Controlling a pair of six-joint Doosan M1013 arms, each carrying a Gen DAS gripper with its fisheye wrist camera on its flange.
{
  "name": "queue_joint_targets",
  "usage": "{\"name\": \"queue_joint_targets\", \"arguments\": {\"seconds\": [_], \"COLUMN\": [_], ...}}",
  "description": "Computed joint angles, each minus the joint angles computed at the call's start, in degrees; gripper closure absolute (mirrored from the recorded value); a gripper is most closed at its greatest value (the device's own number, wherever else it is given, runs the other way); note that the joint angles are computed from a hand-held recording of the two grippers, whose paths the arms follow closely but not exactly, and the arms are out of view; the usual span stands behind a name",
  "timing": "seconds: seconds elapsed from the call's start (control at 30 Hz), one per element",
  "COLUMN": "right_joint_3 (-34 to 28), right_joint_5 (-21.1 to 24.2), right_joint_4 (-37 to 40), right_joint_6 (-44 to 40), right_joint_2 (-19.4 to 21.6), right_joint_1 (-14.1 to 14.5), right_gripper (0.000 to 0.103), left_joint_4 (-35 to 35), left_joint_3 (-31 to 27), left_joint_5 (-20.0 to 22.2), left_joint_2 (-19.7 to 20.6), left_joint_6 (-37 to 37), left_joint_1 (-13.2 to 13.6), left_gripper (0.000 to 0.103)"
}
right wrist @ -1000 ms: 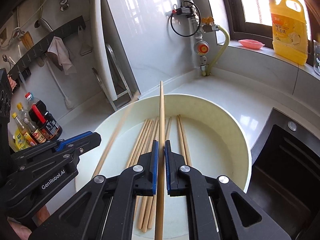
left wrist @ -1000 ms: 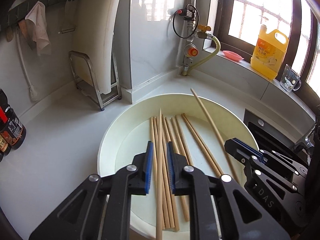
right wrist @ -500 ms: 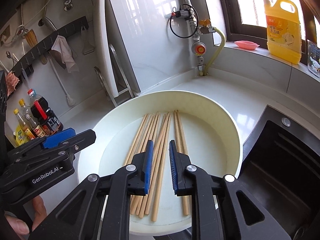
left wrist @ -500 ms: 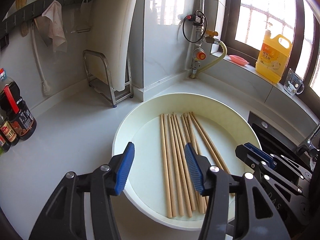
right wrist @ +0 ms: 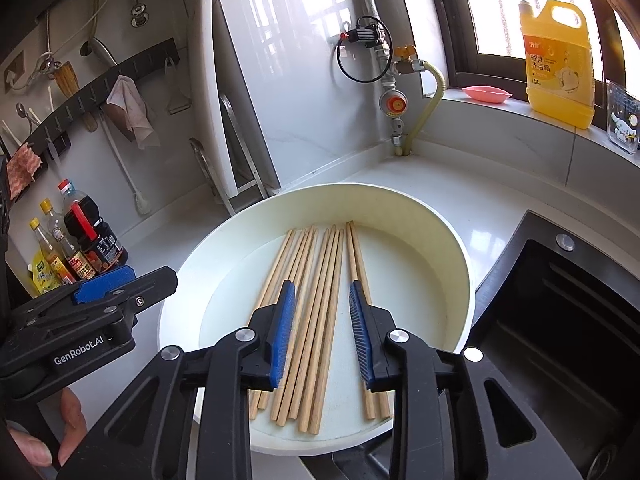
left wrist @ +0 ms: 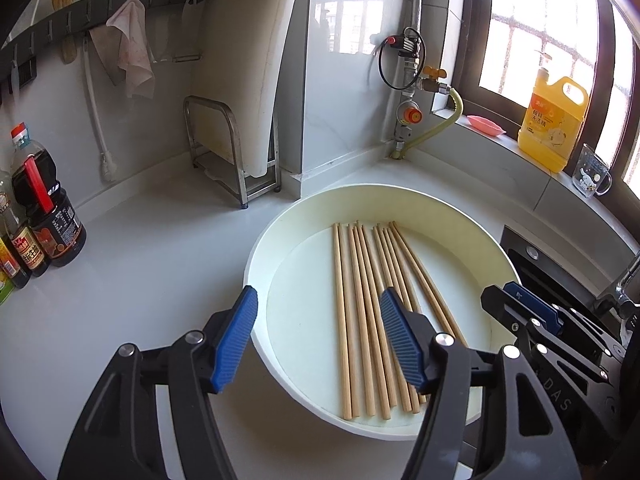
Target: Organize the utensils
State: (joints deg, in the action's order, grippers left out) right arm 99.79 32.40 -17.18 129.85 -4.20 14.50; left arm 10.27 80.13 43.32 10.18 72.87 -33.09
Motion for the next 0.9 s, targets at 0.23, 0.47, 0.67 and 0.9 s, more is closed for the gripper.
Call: {"name": "queue_joint_targets", "arguments": {"seconds": [0.23, 0.47, 0.67, 0.9], "right_joint_3": [0.05, 0.05, 0.10, 0.08], "right_joint_5": [-0.30, -0.39, -0.43, -0.26], "right_joint_4": [-0.33, -0.64, -1.71, -1.16], "right_joint_6": [-0.26, -0.45, 0.50, -0.03], "right_joint_2": [-0.23, -0.30, -0.27, -0.20], "right_joint_1": [0.37, 0.85, 1.01, 0.94], "right_gripper": [0.068, 0.062, 0.056, 0.054], "left_joint_4": [1.95, 3.15, 3.02, 4.37], "left_joint_3": [0.91, 1.44, 1.87, 1.74], "left_joint_5": [-0.80, -1.17, -1.59, -0.78], "left_joint_2": [-0.98, -1.54, -1.99, -1.83], "left_joint_6": [-2.60, -3.79, -4.44, -5.28], "left_joint_1": [-0.01, -0.05, 0.28, 0.22], "left_gripper": [0.025, 0.011, 0.009, 0.006]}}
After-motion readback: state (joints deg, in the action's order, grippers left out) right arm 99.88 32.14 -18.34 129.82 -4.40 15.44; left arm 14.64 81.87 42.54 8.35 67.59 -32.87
